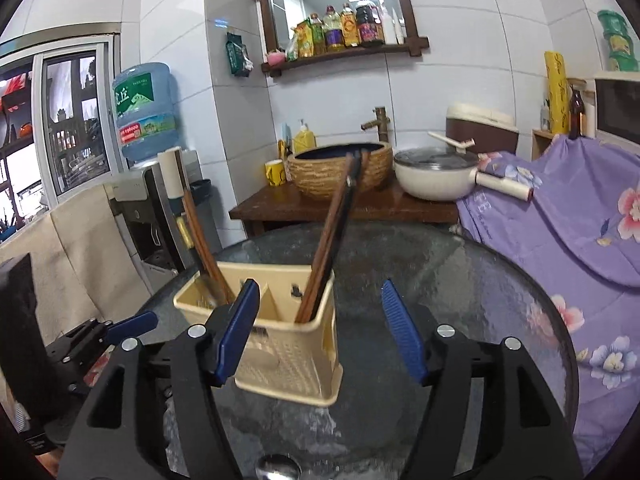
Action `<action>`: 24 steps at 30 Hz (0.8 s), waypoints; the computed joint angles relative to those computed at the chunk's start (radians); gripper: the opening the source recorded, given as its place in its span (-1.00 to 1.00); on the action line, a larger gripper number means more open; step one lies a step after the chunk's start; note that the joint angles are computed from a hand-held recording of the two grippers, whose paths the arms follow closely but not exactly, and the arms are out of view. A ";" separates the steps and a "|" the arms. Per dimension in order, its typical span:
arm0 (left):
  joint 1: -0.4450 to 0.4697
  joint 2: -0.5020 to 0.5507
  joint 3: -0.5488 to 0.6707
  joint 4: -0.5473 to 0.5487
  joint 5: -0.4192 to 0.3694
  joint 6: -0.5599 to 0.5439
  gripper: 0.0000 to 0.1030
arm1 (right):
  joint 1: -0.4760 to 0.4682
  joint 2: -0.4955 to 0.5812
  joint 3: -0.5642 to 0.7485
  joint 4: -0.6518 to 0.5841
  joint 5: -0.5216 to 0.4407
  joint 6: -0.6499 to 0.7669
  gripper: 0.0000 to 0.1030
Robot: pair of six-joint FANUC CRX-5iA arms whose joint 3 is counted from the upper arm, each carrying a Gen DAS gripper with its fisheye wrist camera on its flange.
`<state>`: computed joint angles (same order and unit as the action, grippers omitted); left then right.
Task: Organize utensils
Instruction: 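Move both open tools back down toward the remaining spoons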
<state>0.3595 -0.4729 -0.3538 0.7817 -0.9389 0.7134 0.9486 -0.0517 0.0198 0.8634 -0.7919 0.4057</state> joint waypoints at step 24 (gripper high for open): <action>0.015 -0.069 -0.082 -0.268 -0.268 -0.015 0.25 | 0.109 -0.128 -0.236 -0.192 -0.161 -0.102 0.25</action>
